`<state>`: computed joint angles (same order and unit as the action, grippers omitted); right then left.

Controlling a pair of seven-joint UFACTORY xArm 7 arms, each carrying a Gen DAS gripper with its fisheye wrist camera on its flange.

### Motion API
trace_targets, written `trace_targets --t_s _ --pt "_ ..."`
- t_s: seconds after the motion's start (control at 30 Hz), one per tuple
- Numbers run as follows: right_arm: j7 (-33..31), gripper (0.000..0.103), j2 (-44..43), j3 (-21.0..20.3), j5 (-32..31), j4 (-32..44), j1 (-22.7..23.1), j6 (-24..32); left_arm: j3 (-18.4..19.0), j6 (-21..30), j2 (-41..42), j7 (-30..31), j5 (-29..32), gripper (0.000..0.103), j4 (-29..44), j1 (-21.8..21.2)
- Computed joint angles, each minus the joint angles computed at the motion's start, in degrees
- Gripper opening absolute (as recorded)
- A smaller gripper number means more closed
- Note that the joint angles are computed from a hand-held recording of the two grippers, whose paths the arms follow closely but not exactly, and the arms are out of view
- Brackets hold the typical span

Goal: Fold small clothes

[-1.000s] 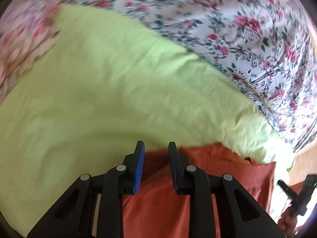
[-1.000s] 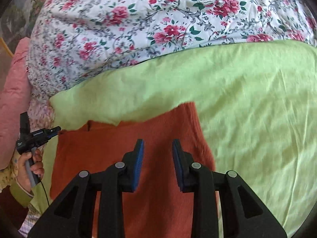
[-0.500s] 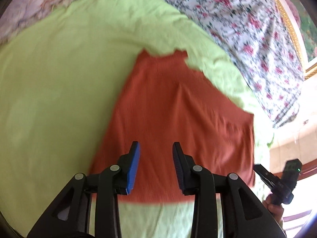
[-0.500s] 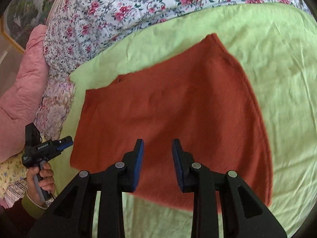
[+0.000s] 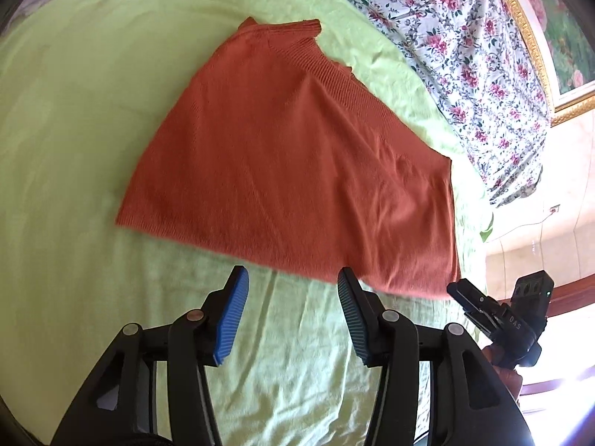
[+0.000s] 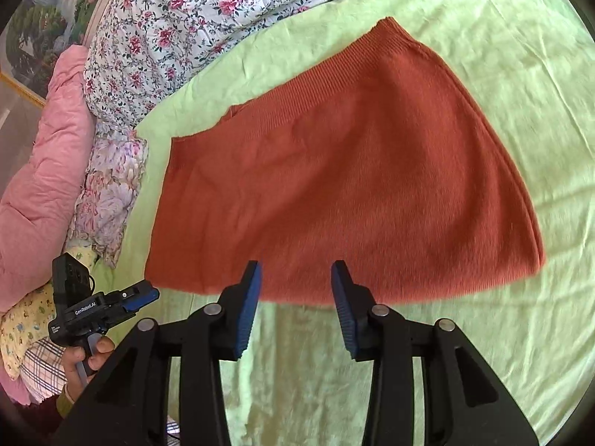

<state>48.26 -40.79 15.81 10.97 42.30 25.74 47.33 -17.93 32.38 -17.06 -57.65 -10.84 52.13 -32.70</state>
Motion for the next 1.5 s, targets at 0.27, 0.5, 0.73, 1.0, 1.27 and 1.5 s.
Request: trace_targets --t_s 0.27,0.5,0.73,1.0,1.27,1.5 --pt "3.8 0.052 -1.7 2.6 0.3 0.3 1.7 2.2 0.3 -4.1 -4.9 -1.9 -3.7 0.067 -5.9 -1.3" --pt "4.4 0.052 -1.8 3.1 1.0 0.5 3.5 2.1 -0.2 -8.7 -4.9 -5.5 -4.5 0.067 -8.3 -1.2" --pt "0.9 0.052 0.7 1.7 2.0 2.2 5.2 3.3 -2.4 -13.6 -3.4 -14.8 0.6 0.073 -9.9 2.8" --pt "-3.8 0.052 2.0 -0.2 3.8 3.0 5.4 3.4 -4.1 -22.0 -0.1 -28.3 7.3 0.076 -12.5 9.8" --pt "-7.3 0.052 1.9 -2.3 5.4 2.4 3.9 2.7 -7.0 -17.8 4.0 -35.2 21.3 0.041 -7.1 16.2" --pt "-9.2 0.052 -0.2 -4.1 5.7 1.1 1.7 2.3 -2.6 -8.5 7.1 -28.3 26.3 0.017 1.5 11.1"
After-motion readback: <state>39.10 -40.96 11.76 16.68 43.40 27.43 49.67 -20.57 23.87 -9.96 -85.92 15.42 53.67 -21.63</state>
